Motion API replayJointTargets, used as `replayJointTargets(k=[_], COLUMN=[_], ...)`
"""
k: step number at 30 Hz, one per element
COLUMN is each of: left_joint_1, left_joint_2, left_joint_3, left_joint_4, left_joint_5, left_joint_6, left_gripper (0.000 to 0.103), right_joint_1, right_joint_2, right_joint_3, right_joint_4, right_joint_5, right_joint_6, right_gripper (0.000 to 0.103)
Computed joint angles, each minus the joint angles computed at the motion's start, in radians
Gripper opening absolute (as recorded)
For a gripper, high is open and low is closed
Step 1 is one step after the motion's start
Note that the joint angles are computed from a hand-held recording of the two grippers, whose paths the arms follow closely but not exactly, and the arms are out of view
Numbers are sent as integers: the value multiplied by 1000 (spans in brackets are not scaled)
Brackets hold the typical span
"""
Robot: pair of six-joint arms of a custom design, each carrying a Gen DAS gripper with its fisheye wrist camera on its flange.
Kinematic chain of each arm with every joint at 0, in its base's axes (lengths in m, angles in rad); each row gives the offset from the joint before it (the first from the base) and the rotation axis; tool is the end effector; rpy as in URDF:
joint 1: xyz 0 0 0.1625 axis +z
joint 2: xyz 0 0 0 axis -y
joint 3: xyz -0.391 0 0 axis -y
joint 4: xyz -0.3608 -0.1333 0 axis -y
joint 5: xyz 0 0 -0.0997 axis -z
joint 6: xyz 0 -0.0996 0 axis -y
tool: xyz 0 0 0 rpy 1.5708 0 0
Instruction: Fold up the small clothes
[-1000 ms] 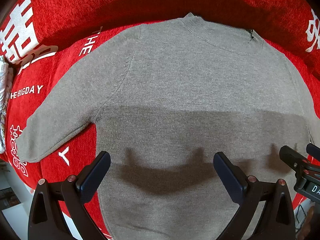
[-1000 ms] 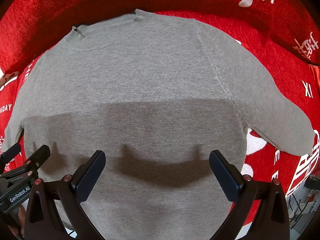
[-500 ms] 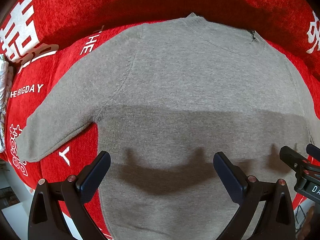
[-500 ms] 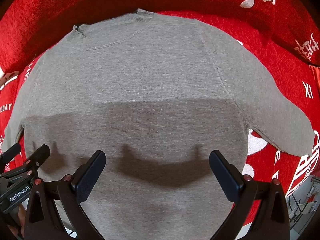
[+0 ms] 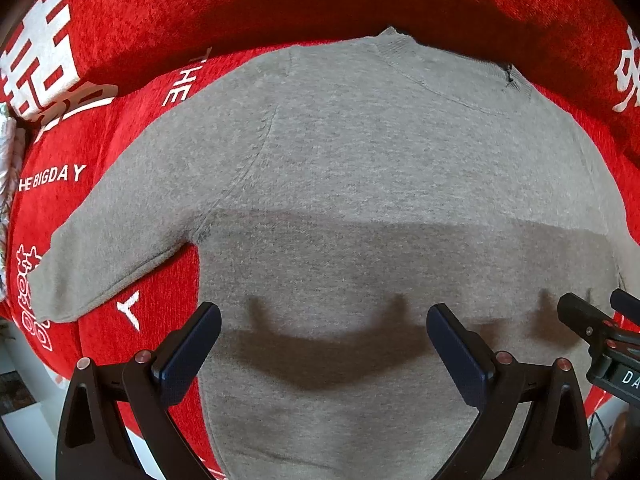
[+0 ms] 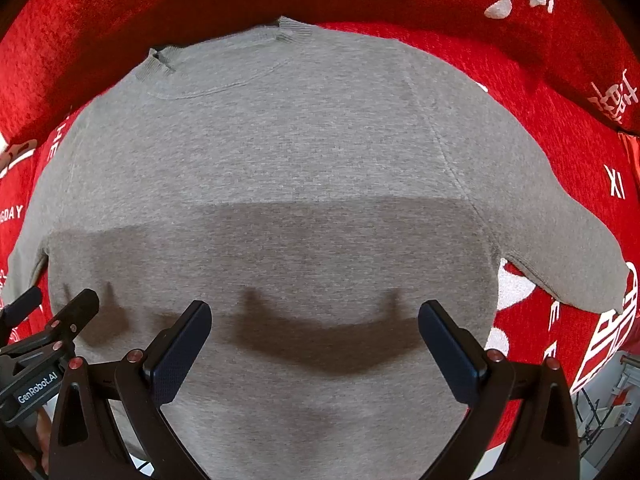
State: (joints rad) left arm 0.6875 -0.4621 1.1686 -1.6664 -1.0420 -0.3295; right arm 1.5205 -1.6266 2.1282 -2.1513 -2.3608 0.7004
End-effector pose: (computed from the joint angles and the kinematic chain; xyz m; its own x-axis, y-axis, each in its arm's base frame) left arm -0.3911 -0.5586 -0.0250 -0.5117 0.6369 -0.5766 0.4941 0.7672 0.4090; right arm 0.0424 -0.4021 0.3174 -0.5030 0.7115 0.4906 0.4896 0.7024 -0.5167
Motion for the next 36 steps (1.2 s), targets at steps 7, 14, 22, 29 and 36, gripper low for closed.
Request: replayJointTargets(k=[7,14,22,29,36], left_joint_1=[6,15,57,159,299], left_joint_2=[-8,-17,-61,-142,-259], left_joint_3=[10,16,47,79,130], left_joint_4=[-12,-27,-69,-127,-228], left_joint_5=[-6,-18,-62,-76,-6], left_joint_6=[7,11,1,-49,-142], left_gripper=[103,103,103,103,103], right_joint_1=[7,34,67,119,167], right_joint_2=[1,8,25,103,216], right_joint_3=[-3,-4,9,-12,-69], right_joint_4=[11,16,-77,-146,-125], right_joint_5=[-2,0,33,117,130], right_joint_6=[9,39,18,-70,-74], right_gripper=[103,103,103,103,103])
